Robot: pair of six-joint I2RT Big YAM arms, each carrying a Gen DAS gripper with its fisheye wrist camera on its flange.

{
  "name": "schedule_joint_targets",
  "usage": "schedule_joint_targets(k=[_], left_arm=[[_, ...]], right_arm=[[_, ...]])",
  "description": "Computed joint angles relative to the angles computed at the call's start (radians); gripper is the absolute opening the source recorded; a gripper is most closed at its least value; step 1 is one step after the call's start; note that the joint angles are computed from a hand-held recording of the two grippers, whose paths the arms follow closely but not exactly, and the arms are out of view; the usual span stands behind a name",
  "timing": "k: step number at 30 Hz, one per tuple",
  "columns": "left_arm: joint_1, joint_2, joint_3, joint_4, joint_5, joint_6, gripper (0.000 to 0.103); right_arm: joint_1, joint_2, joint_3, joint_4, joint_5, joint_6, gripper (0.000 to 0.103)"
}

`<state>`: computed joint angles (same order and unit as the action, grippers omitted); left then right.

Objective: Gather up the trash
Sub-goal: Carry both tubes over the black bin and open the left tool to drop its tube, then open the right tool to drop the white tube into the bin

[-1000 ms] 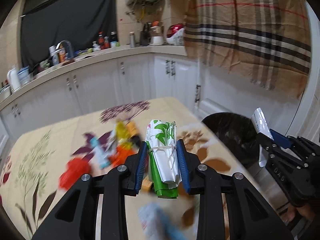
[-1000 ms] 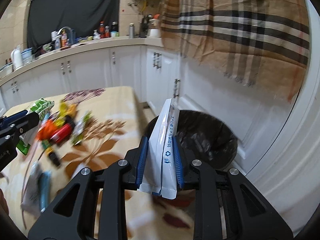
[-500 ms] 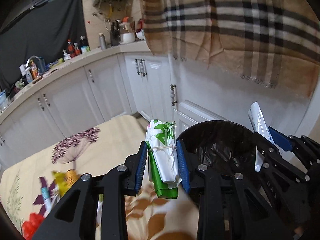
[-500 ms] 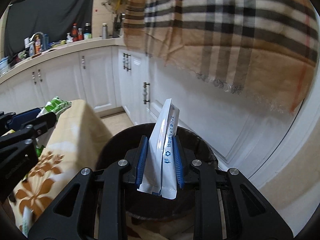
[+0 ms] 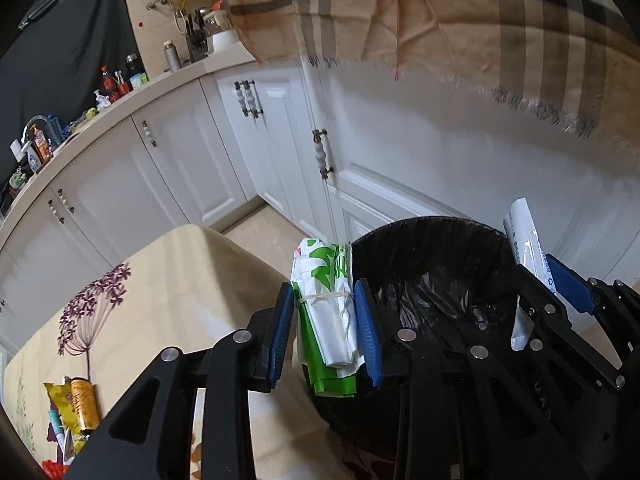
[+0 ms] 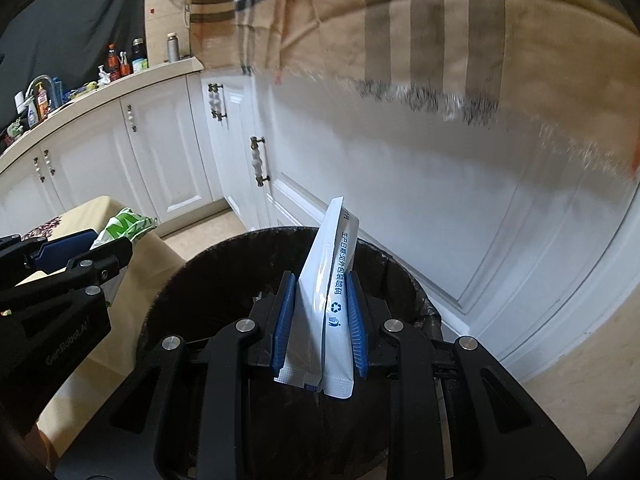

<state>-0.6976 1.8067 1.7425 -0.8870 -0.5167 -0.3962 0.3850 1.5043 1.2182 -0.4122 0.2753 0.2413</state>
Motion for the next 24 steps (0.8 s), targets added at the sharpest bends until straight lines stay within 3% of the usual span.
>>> schedule_joint_targets(k=[3,9,13,24], left_arm=[[0.003,0.016,0.017,-0.014,-0.004,0.003,0.047],[0.009,0.028,0.034,-0.014,-0.009,-0.002,0.05],[0.006,0.024,0.03,-0.001,-0.023,-0.001,0.057],[0.006,0.008,0.017,0.006,-0.043,-0.011,0.06]], right_arm=[[-0.007,0.017,0.01,-0.008,-0.001,0.005,0.025],[-0.018,0.035,0.021,-0.005,0.002,0.004,0.027],[-0.018,0.034,0.014,0.005,0.021,0.013,0.05],[-0.008,0.005,-0.017,0.023,0.061,-0.002,0.077]])
